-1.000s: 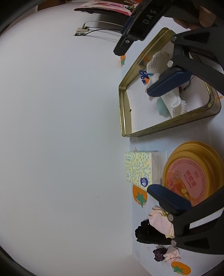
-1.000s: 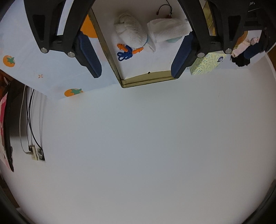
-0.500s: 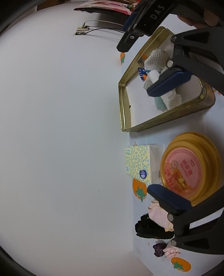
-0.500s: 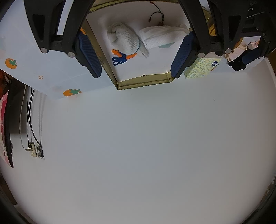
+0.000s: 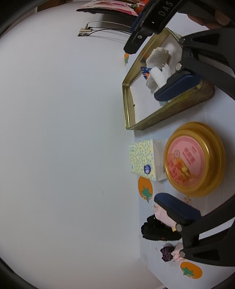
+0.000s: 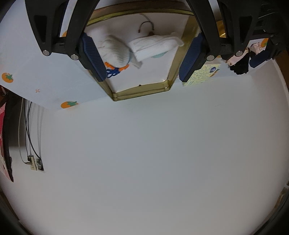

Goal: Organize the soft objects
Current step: 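Withdraw both tools from the tin toward the remaining soft items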

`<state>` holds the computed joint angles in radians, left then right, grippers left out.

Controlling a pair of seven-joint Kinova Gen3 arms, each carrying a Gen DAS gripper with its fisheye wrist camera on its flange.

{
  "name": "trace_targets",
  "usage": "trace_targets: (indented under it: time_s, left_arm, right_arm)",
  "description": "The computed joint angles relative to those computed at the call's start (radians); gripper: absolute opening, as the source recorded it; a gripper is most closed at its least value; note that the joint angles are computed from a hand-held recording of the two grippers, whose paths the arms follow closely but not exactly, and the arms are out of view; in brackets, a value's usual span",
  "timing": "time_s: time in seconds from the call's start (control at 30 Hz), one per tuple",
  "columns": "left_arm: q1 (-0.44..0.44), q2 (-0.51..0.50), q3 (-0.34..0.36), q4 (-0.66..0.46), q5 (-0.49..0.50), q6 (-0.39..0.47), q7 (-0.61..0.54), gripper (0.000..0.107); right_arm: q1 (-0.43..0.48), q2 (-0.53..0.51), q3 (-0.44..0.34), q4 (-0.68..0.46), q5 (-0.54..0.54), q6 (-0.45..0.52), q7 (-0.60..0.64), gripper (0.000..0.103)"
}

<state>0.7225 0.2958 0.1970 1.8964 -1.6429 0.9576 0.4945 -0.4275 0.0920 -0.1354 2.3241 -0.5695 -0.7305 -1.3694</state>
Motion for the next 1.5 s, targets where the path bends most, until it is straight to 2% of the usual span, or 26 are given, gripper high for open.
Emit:
trace_targets:
  time_s: [0.07,0.23,0.33,0.43,0.6,0.7,0.83,1.07,1.27,1.33,1.4,1.43,1.5]
  left_arm:
    - [0.015,-0.020,-0.030,0.030,-0.016,-0.022,0.017,0.103]
    - [0.156,-0.053,-0.232,0.094,-0.050,-0.080,0.103,0.103]
    - [0.149,-0.074,-0.244,0.122,-0.053,-0.088,0.116,0.103]
    - [0.054,-0.100,-0.158,0.146,-0.038,-0.073,0.095,0.103]
    - [-0.177,-0.131,0.049,0.192,-0.030,-0.017,0.063,0.103]
    - [-0.316,-0.160,0.132,0.225,-0.020,-0.024,0.060,0.103]
    - [-0.502,-0.197,0.241,0.227,0.078,-0.051,0.000,0.103]
    - [-0.826,-0.277,0.325,0.203,0.359,-0.275,-0.243,0.103]
    - [-1.104,-0.213,0.430,0.168,0.603,-0.458,-0.461,0.100]
    - [-1.173,-0.190,0.457,0.173,0.685,-0.518,-0.528,0.089]
    - [-1.178,-0.214,0.429,0.178,0.766,-0.556,-0.607,0.085]
    - [-1.153,-0.214,0.395,0.176,0.806,-0.567,-0.647,0.075]
    - [-1.084,-0.223,0.308,0.176,0.884,-0.575,-0.715,0.063]
  right_arm:
    - [-0.013,0.001,-0.010,0.004,-0.008,-0.012,0.001,0.084]
    - [-0.049,0.010,-0.026,-0.008,-0.041,-0.007,0.016,0.084]
    - [-0.071,0.020,-0.035,-0.018,-0.053,-0.011,0.012,0.084]
    - [-0.105,0.033,-0.041,-0.034,-0.079,-0.014,0.047,0.084]
    - [-0.146,0.054,-0.045,-0.063,-0.089,-0.006,0.081,0.084]
    - [-0.173,0.071,-0.048,-0.089,-0.097,0.008,0.102,0.084]
    - [-0.213,0.101,-0.050,-0.124,-0.101,0.020,0.123,0.084]
    - [-0.280,0.154,-0.046,-0.204,-0.108,0.057,0.162,0.084]
    - [-0.314,0.179,-0.033,-0.260,-0.091,0.124,0.172,0.084]
    - [-0.331,0.181,-0.026,-0.261,-0.084,0.123,0.191,0.084]
    - [-0.327,0.179,-0.032,-0.250,-0.053,0.111,0.169,0.084]
    - [-0.321,0.179,-0.034,-0.247,-0.037,0.114,0.155,0.084]
    - [-0.314,0.178,-0.032,-0.252,-0.026,0.135,0.140,0.084]
